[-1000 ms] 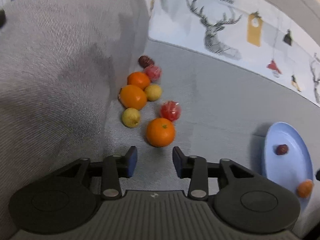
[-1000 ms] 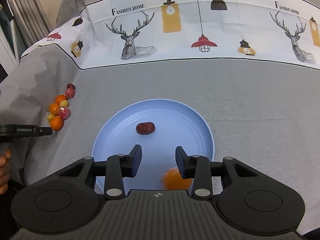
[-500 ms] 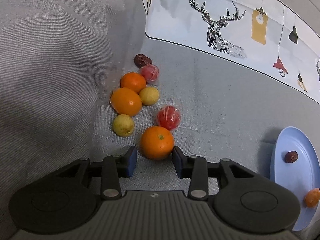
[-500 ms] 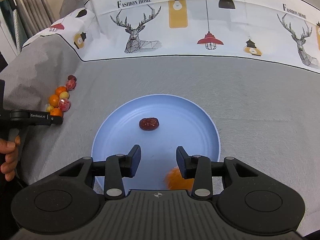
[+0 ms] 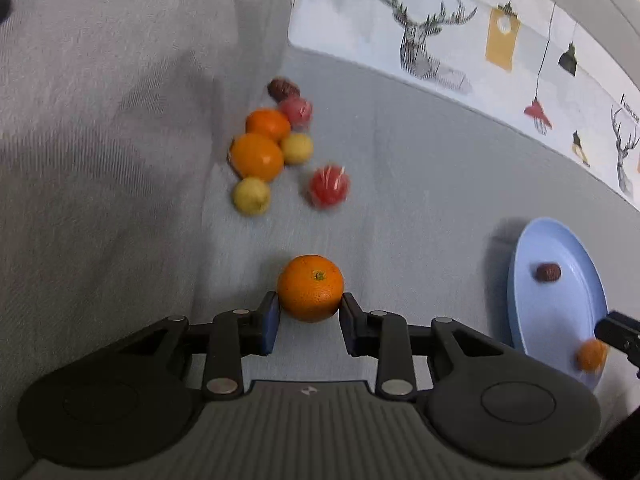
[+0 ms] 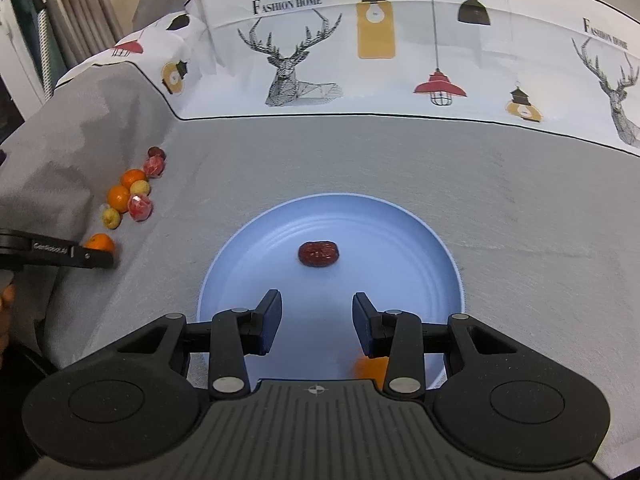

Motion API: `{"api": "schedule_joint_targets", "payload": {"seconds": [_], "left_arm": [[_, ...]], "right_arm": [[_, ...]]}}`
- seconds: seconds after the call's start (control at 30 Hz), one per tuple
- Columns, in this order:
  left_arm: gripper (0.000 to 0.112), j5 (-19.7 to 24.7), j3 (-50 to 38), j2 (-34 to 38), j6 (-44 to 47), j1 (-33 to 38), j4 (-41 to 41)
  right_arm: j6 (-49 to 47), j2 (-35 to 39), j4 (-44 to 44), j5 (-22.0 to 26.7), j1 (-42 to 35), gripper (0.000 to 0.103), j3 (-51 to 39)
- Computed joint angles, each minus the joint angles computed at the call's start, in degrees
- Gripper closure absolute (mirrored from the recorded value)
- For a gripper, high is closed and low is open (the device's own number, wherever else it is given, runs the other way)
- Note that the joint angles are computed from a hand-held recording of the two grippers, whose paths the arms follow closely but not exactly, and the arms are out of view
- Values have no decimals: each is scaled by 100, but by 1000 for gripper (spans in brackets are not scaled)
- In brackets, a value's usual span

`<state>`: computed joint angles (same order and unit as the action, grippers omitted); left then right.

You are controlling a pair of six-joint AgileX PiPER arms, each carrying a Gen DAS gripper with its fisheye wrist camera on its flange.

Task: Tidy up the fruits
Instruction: 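Reach the left tool back to the pile and grasp an orange, then grasp a bagged red fruit with the right tool while the left tool holds the orange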

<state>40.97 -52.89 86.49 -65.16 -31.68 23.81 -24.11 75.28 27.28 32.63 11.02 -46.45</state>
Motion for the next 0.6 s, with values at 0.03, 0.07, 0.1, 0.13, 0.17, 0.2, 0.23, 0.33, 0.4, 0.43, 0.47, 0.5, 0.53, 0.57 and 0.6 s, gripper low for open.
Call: {"api": "schedule_joint_targets", "payload": {"seconds": [0.03,0.07,0.1,0.13,0.17,0.2,0.23,0.33,0.4,0.43,0.47,0.5,0.53,0.57,0.6], "left_arm": [[77,12,-4,9,80,32,-106],[77,19,7,5,80,48,-116],[77,17,12,17,79,68,-119],[77,24,-13,64,115,102,-167],[77,19,-38,113,172,149,-238],[77,4,-62,160,187,168,-255],[77,-10,-81,189,192,170,-231],[77,-14,-92,207,163,110,-142],[77,-94,-52,172,174,75,-94],[77,-124,-41,166,157,65,-66],[77,-147,-29,168,131,67,-34],[77,-183,-12,167,106,82,-12],[77,-204,0,165,69,100,9],[77,-200,15,158,-33,98,67],[77,-193,32,146,-137,89,132]], "right_arm": [[-12,1,1,-13,22,62,7],[-12,1,-3,-31,50,62,11],[-51,-5,20,-47,70,62,23],[-105,-9,59,-57,81,62,27],[-212,-29,140,-68,77,64,44],[-390,-55,280,-71,51,69,61],[-598,-82,446,-66,26,74,75],[-1129,-165,863,-42,10,76,94],[-1276,-189,955,-23,58,76,59],[-1254,-161,946,10,95,76,-5],[-1166,-117,925,45,152,76,-81],[-1048,-50,909,85,215,76,-179],[-919,34,892,103,301,76,-285],[-769,106,839,74,425,76,-376],[-587,190,755,12,590,76,-471]]}}
